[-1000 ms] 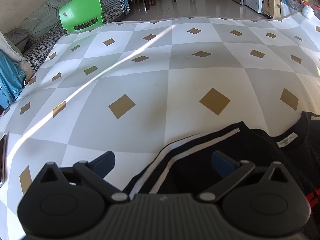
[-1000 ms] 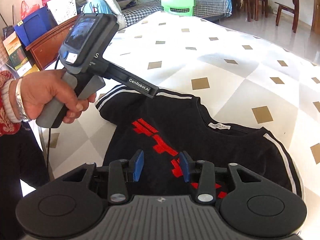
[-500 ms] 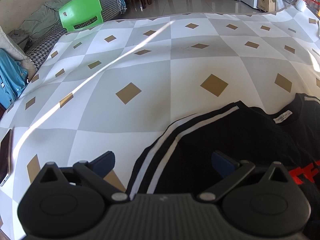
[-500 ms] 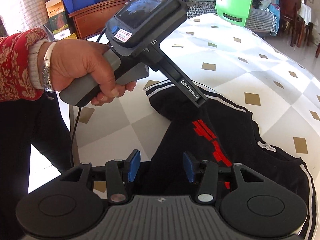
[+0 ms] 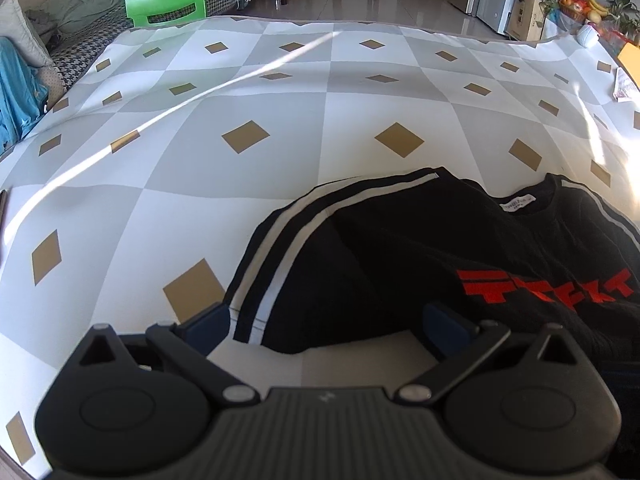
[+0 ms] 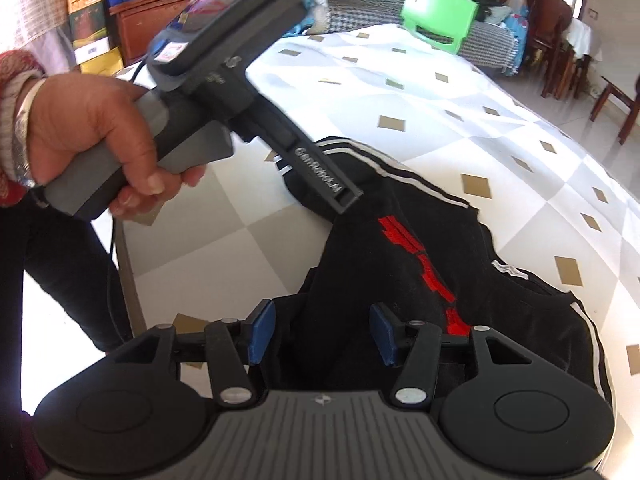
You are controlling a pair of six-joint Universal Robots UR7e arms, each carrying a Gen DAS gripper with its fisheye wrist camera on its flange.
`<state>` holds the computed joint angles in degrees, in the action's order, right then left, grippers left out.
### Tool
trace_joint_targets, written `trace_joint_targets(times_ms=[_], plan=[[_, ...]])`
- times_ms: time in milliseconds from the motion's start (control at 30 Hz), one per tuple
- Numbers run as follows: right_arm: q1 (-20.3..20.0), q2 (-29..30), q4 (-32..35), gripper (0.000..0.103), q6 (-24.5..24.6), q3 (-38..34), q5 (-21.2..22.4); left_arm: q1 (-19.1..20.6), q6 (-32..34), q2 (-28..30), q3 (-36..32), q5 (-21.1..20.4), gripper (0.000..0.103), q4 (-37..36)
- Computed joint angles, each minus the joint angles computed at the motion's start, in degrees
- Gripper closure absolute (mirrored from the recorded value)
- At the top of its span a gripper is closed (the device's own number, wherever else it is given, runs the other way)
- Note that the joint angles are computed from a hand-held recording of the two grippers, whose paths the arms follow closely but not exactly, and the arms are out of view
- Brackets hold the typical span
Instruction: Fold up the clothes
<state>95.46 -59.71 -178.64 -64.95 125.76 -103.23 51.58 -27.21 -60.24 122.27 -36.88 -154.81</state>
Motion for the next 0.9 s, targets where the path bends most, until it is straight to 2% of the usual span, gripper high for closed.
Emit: trace_joint_targets(times_ms=[233, 300, 467, 567, 633, 800, 900], plan=[[-0.1, -0.5, -8.9, 0.046, 10.2, 2.0, -4.1, -1.2, -5.5, -2.5, 5.0, -5.8, 0.0, -3.4], [-0.3, -1.0, -8.4, 0.045, 13.8, 1.8, -4.9, -1.6, -6.3, -2.6, 6.0, -6.9, 0.0, -4.3], [0.0, 0.3, -11.5, 0.045, 18.9, 0.6, -9.7, -3.0, -4.9, -2.1, 8.1, -9.9, 0.0, -7.2], [-0.4, 0.5, -10.4, 0.045, 22.1, -0.5, -10.9, -3.5, -3.7, -1.6, 8.9, -11.4, 0.0, -8.6], [-1.0, 1.2, -10.6, 0.045, 23.5, -1.3, -11.3, -3.6, -3.3, -1.3, 9.2, -12.5, 0.0, -9.6], [-0.4, 3.8, -11.0, 0.045, 23.1, -2.8, -17.1, -2.9, -0.5, 0.3, 9.1, -16.8, 0.0, -12.2], [-0.3, 5.5, -11.5, 0.045, 22.2, -3.6, -19.3, -2.8, 1.5, 1.9, 8.4, -17.6, 0.0, -12.7]])
